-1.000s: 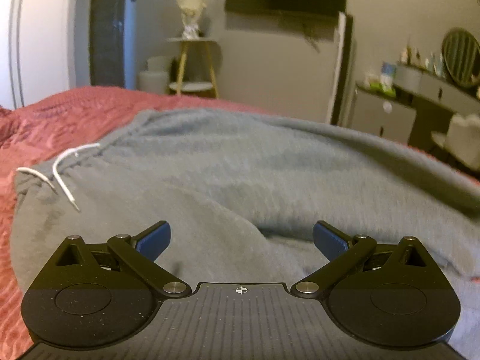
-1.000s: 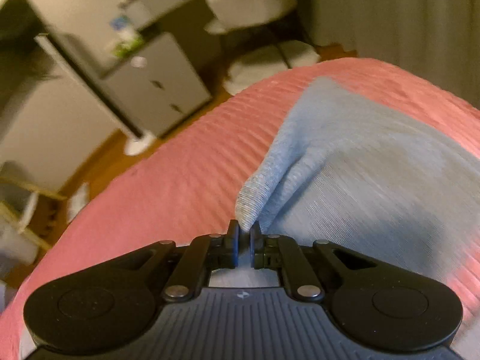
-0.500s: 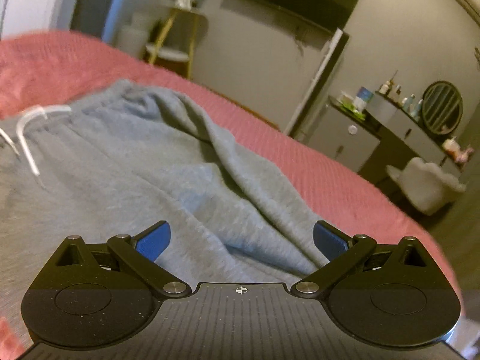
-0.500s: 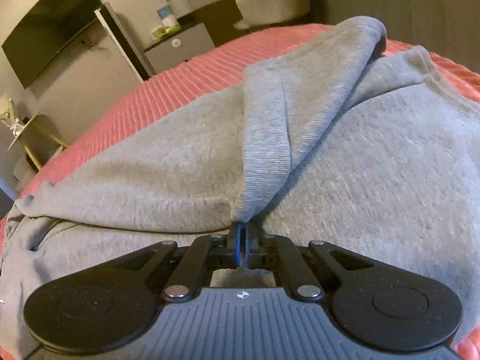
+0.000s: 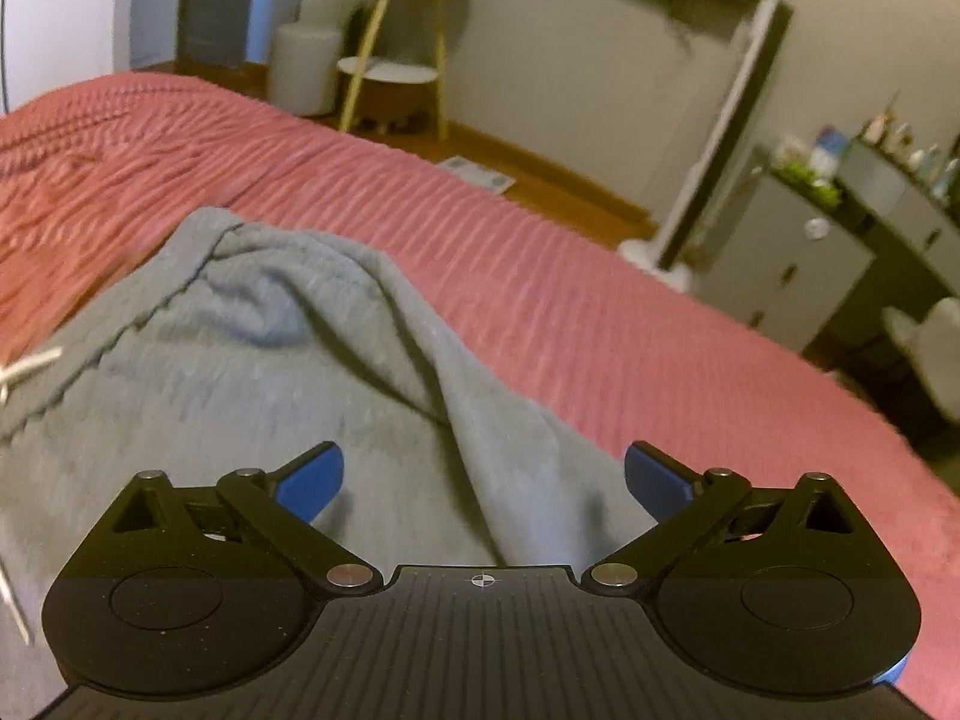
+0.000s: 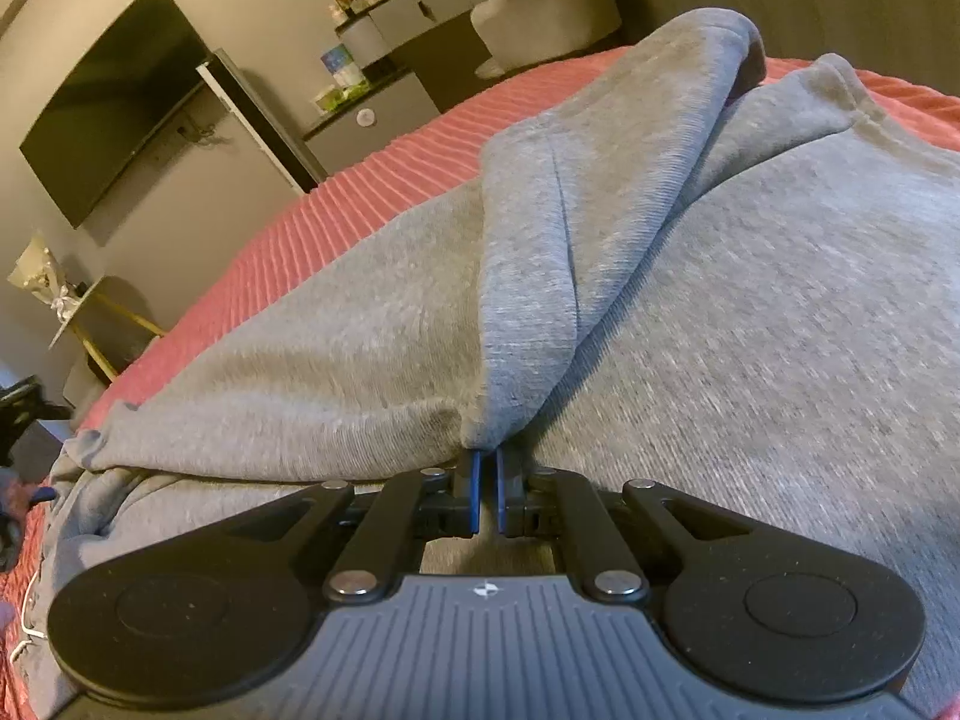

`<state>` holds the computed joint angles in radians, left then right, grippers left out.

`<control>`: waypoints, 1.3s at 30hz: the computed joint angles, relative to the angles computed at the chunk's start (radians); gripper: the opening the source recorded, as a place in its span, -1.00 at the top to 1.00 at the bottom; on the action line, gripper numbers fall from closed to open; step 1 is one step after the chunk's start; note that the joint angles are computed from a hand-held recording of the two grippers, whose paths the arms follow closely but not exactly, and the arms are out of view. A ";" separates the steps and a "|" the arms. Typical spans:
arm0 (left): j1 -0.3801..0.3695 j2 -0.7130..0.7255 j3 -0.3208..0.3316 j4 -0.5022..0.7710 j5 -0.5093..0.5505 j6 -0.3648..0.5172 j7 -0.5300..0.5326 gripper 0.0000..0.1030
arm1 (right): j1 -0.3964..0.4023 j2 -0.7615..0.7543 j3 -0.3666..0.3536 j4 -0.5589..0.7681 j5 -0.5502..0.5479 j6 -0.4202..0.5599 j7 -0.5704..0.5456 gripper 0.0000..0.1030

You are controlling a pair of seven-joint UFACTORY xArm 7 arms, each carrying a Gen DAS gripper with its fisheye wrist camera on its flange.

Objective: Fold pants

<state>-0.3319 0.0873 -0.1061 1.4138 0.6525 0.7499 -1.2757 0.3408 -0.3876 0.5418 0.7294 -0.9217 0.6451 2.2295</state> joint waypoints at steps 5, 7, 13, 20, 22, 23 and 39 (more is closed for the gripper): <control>0.017 0.093 0.012 0.083 -0.136 0.028 0.138 -0.02 | -0.020 -0.010 0.011 -0.019 -0.045 -0.031 0.081 0.91; 0.013 0.105 0.020 0.084 -0.152 0.006 0.184 0.29 | -0.021 -0.009 0.012 -0.020 -0.053 -0.034 0.088 0.91; -0.017 0.067 0.031 0.045 -0.129 -0.002 0.213 0.83 | -0.017 -0.015 0.004 -0.027 -0.052 -0.041 0.093 0.92; 0.025 -0.151 -0.008 -0.145 -0.152 -0.071 0.214 0.86 | -0.051 -0.081 -0.002 -0.078 -0.030 -0.137 0.147 0.96; 0.046 -0.256 -0.025 -0.242 -0.187 -0.117 0.212 0.86 | -0.061 -0.110 0.016 -0.088 -0.004 -0.135 0.144 0.98; 0.052 -0.306 -0.027 -0.292 -0.218 -0.151 0.219 0.86 | -0.059 -0.129 0.027 -0.091 0.022 -0.115 0.133 1.00; 0.067 -0.816 -0.093 -0.769 -0.538 -0.225 0.392 0.86 | -0.129 -0.085 0.137 0.164 0.181 0.311 -0.371 -0.32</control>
